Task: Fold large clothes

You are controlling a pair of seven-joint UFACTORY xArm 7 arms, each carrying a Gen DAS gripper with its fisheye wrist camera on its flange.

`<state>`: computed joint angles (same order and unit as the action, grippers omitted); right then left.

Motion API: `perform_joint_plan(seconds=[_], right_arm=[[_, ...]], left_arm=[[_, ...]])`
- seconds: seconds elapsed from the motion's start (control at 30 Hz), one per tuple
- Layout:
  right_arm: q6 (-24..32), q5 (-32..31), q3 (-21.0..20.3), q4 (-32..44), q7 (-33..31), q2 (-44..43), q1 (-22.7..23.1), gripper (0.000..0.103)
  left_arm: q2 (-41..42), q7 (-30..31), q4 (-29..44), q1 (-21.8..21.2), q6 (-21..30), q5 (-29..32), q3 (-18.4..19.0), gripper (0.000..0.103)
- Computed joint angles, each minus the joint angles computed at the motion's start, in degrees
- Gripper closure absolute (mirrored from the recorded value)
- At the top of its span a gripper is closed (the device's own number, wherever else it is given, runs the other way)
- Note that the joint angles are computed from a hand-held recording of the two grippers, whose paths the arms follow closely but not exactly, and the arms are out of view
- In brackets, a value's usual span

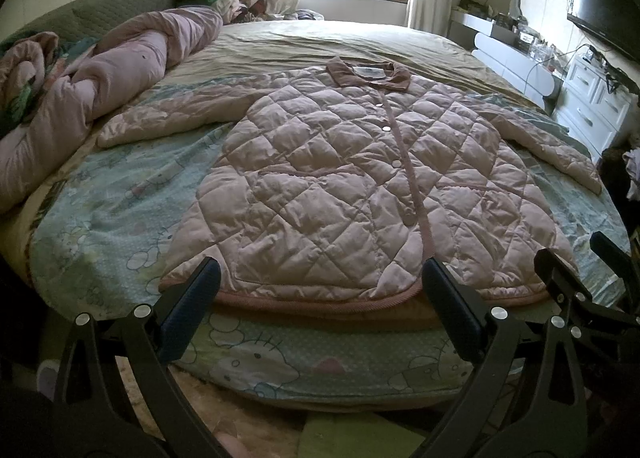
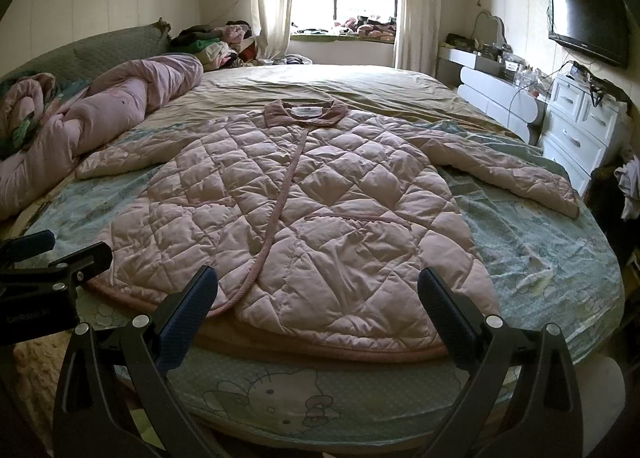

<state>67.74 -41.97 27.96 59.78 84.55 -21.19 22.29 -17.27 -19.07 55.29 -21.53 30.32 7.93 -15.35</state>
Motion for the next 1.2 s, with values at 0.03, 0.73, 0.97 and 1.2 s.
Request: perform_joint_plan(seconds=[0.03,0.73,0.97,1.2], right_arm=[[0.0,0.0,0.0,-0.1,-0.1,0.0,0.0,0.004],[-1.4,-0.4,-1.3,0.4,0.1,1.6,0.7,0.004],[-3.3,0.5,-2.3,-0.9,-0.6,1.3,0.3,0.004],[-5.4,1.3,-4.0,-1.9,-2.1,1.2,-1.3,0.004]], left_arm=[[0.4,-0.2,0.6,0.1,0.1,0.2,-0.1,0.009],[0.7,0.7,1.2,0.0,0.7,-0.5,0.4,0.009],[2.9,0.0,2.2,0.5,0.1,0.6,0.2,0.009],[8.8,-3.1,7.5,0.7,0.3,5.6,-0.4,0.009]])
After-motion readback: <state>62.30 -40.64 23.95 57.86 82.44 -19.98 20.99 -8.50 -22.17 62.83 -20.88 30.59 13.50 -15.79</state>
